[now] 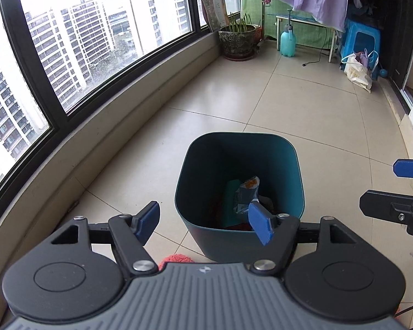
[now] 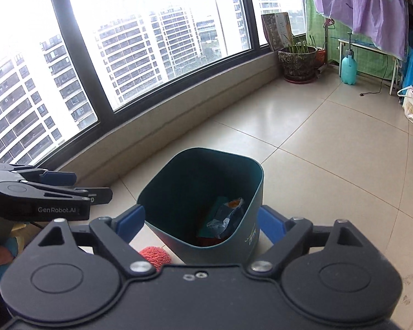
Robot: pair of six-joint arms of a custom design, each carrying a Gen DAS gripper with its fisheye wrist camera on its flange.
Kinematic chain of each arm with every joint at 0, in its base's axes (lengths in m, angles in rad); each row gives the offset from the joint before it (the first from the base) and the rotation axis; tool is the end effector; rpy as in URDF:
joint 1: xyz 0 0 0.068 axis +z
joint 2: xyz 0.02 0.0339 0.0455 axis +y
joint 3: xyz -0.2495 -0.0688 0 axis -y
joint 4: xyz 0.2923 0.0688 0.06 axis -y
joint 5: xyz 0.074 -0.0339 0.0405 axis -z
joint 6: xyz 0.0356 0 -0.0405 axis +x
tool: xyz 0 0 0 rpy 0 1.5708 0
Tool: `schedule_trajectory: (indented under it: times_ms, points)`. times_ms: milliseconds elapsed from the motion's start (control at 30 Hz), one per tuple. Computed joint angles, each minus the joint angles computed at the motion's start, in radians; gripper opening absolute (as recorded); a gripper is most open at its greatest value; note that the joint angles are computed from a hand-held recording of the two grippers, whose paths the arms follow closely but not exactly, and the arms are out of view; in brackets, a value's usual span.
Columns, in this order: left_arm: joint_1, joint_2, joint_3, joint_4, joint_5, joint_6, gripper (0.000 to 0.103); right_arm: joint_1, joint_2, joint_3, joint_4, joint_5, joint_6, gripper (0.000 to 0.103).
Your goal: Collect trash
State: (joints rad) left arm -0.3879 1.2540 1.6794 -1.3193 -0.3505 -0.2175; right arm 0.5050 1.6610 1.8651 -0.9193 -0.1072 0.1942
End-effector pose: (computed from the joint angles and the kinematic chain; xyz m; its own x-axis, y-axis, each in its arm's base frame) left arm 0.2370 -0.0836 0.4421 -0.7383 0.0827 -0.6694 -0.0032 0.9920 0.1262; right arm 0.3475 0.1964 0.4082 -0.6696 -0.1509 -0.7272 -0.4306 0.8767 0.2145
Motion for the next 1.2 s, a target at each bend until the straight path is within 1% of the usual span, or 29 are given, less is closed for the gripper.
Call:
schedule_trajectory:
  times_ms: [67,100,167,200,367,500,633,767,933,1200]
  points:
    - [-0.03,-0.037,-0.024,-0.004,-0.013,-0.024,0.071,0.007,-0.063,-0.073,0.042,0.011,-0.007,0.102]
    - [-0.04,-0.048,-0.031,-0.004,-0.015,-0.032,0.072,0.011,-0.089,-0.103,0.063,0.023,-0.01,0.103]
    - [-0.053,-0.082,-0.059,0.003,-0.003,-0.046,0.08,0.02,-0.123,-0.147,0.105,0.049,-0.004,0.103]
    - [-0.062,-0.096,-0.07,0.008,-0.001,-0.051,0.081,0.023,-0.143,-0.173,0.128,0.059,0.003,0.103]
    - [-0.119,-0.141,-0.107,0.023,-0.024,-0.073,0.082,0.031,-0.213,-0.277,0.205,0.101,0.065,0.103]
    - [-0.152,-0.184,-0.15,0.049,-0.036,-0.079,0.082,0.03,-0.231,-0.312,0.225,0.127,0.085,0.103]
    - [-0.164,-0.189,-0.166,0.062,-0.057,-0.085,0.082,0.034,-0.248,-0.34,0.25,0.146,0.079,0.103]
    - [-0.153,-0.187,-0.17,0.057,-0.055,-0.097,0.082,0.051,-0.263,-0.376,0.305,0.2,0.049,0.103]
    - [-0.158,-0.183,-0.161,0.055,-0.059,-0.112,0.082,0.087,-0.29,-0.405,0.307,0.257,0.05,0.103]
    - [-0.181,-0.189,-0.167,0.066,-0.067,-0.109,0.082,0.09,-0.273,-0.385,0.285,0.25,0.077,0.103]
